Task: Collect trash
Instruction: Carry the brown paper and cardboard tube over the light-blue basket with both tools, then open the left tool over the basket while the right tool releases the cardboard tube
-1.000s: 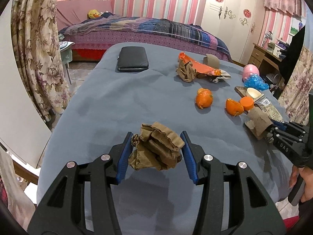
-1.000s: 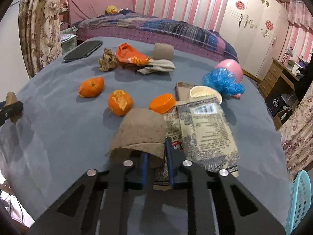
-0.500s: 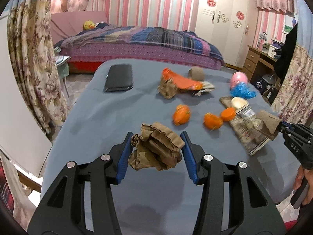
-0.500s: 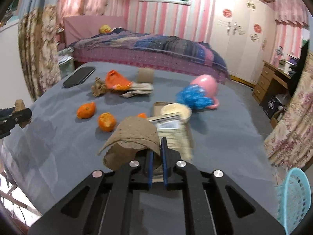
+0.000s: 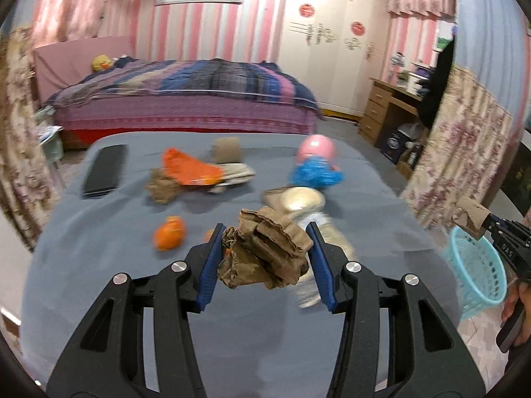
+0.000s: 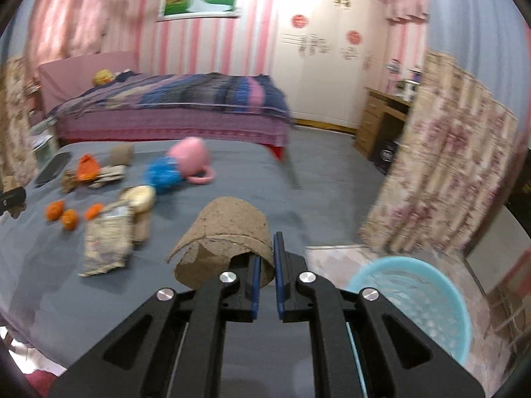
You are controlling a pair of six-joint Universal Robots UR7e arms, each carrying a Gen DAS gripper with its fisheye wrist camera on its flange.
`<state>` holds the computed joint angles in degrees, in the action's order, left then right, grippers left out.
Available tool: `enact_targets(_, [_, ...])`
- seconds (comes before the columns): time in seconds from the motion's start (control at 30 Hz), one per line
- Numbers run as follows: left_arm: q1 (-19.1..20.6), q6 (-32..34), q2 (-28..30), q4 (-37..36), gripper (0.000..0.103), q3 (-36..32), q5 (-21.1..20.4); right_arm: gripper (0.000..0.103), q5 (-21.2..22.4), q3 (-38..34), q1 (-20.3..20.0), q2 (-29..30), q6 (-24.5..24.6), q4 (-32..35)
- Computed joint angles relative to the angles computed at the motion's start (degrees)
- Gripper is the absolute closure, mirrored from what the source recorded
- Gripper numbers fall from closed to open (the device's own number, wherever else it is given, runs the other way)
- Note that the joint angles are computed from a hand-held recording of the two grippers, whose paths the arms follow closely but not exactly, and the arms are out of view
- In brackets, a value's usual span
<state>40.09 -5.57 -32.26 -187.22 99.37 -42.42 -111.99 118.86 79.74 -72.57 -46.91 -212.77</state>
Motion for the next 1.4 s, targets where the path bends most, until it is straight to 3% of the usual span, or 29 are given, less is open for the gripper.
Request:
enact_targets(0.43, [-3.59,2.4,15.28,9.9,0.055,-19.31,-13.42,0.095,3.06,2.99,-15.18,-12.3,2.59,1.06])
enact_targets(0.67, [-5.29,5.25,24.72,15.71,0.055,-31.22,-23.51,0.095,6.1,4.21,-23.25,-15.69,5.92,2.56])
enact_targets(0.83, [-6.39,7.55,30.62,20.46,0.055,-39.17,-26.18,0.095,8.85,4.48,-27.25,-17.0,7.94,2.85])
enact_targets(1.03, [-7.14,9.26,38.04,27.23,0.055,-51.29,-27.61,0.095,10.11,3.96,-29.32,-16.79,9.48,3.72])
enact_targets(1.13, [-7.54,11.1,41.75,30.53,0.05,-57.95,-27.44,0.095,10.44,3.87,-29.7,-16.72,10.46,4.11])
enact_targets(1.23, [-7.97,12.85,44.42,31.57,0.034,-62.77,-25.22,0.095,10.72,3.98,-29.85,-16.8,10.69,4.14])
enact_targets(1.27, [-7.89,12.83,44.67,31.72,0.026,-63.55,-25.04,0.095,10.58,3.84,-29.75,-16.62,10.56,3.99])
enact_targets(1.4, [-7.31,12.73,43.87,29.84,0.014,-62.78,-24.59,0.095,9.87,3.37,-29.13,-15.82,10.33,3.61])
